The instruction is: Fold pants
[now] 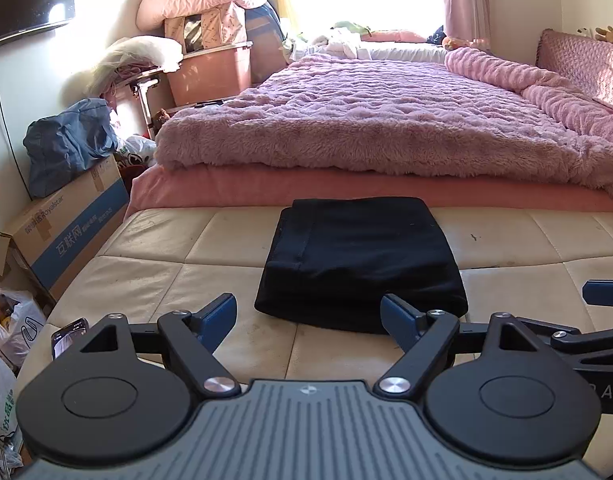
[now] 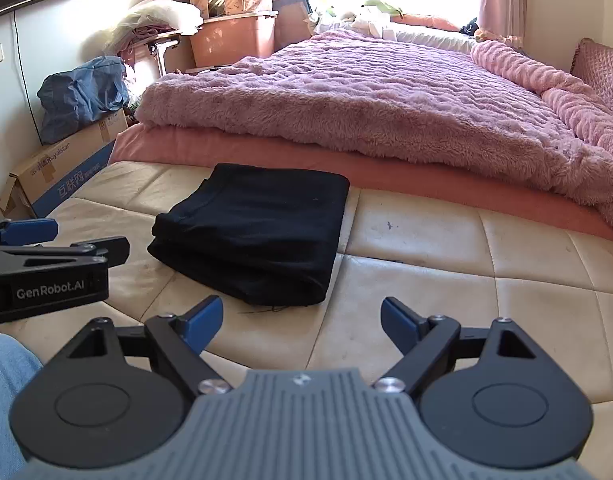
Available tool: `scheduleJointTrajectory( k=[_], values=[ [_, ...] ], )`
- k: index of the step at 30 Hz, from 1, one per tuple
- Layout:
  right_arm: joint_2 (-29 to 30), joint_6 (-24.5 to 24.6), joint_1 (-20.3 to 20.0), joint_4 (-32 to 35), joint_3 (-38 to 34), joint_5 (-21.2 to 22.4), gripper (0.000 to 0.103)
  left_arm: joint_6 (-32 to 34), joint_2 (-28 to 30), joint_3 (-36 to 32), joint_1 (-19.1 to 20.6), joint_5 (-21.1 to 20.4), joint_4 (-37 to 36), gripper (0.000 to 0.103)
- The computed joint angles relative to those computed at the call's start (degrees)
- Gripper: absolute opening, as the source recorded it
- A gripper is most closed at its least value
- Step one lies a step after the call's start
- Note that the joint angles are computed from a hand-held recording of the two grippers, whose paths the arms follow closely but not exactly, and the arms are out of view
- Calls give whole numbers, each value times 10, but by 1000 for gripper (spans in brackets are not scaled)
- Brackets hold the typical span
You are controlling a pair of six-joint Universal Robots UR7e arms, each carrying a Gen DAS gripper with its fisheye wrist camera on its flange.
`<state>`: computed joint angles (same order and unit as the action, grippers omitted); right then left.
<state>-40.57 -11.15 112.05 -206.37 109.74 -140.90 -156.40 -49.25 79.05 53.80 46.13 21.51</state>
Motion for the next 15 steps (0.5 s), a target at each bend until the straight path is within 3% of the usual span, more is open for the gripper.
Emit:
scheduleJointTrajectory(
  k=[15],
  values=[
    [-4, -2, 1, -13, 7, 3, 82, 4, -2, 5, -5, 2, -3, 96]
  ],
)
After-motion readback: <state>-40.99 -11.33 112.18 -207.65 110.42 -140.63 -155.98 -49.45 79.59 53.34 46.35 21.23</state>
